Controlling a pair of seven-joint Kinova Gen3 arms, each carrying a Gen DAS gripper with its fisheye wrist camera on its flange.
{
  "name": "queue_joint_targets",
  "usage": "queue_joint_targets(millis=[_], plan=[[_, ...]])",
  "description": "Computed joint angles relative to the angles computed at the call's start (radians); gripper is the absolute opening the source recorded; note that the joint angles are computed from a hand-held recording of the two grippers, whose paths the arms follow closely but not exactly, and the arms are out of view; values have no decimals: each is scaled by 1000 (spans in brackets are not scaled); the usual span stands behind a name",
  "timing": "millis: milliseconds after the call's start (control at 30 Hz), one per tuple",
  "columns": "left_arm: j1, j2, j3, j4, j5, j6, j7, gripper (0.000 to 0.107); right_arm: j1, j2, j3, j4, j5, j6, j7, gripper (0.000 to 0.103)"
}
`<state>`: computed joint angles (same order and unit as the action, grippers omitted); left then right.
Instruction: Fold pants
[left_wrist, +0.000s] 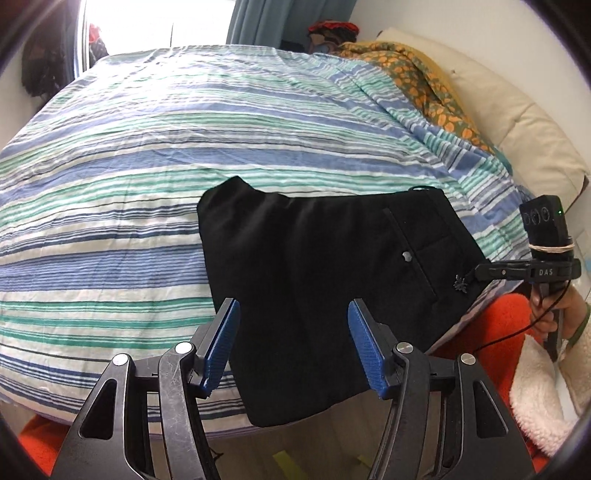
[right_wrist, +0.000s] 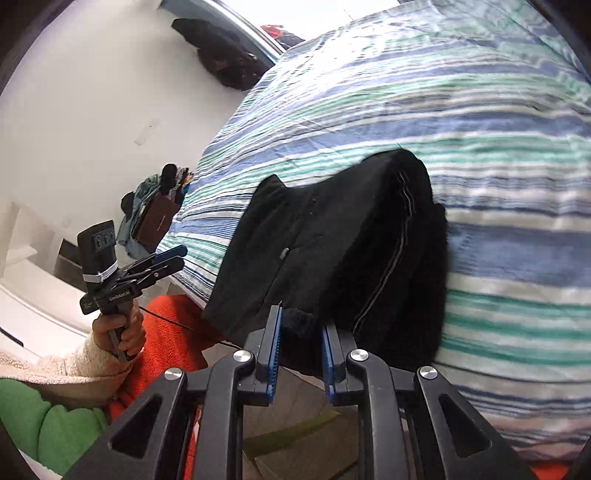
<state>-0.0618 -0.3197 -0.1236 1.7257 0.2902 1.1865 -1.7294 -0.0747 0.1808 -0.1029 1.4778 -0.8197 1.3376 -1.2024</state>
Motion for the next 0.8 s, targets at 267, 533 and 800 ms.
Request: queue_joint_targets(millis=[267,533,800], plan=[[17,27,76,32,-71,-9,64,63,-97,28,-98,-102,312,-42,-254,37],[28,44,103,43,-123,-32,105,63,-294,-66,9,-183,529,-212,-185,37],[49,50,140,60,-197,-52,152,65,-250,44,-215,-139,769,-376,-401,37]])
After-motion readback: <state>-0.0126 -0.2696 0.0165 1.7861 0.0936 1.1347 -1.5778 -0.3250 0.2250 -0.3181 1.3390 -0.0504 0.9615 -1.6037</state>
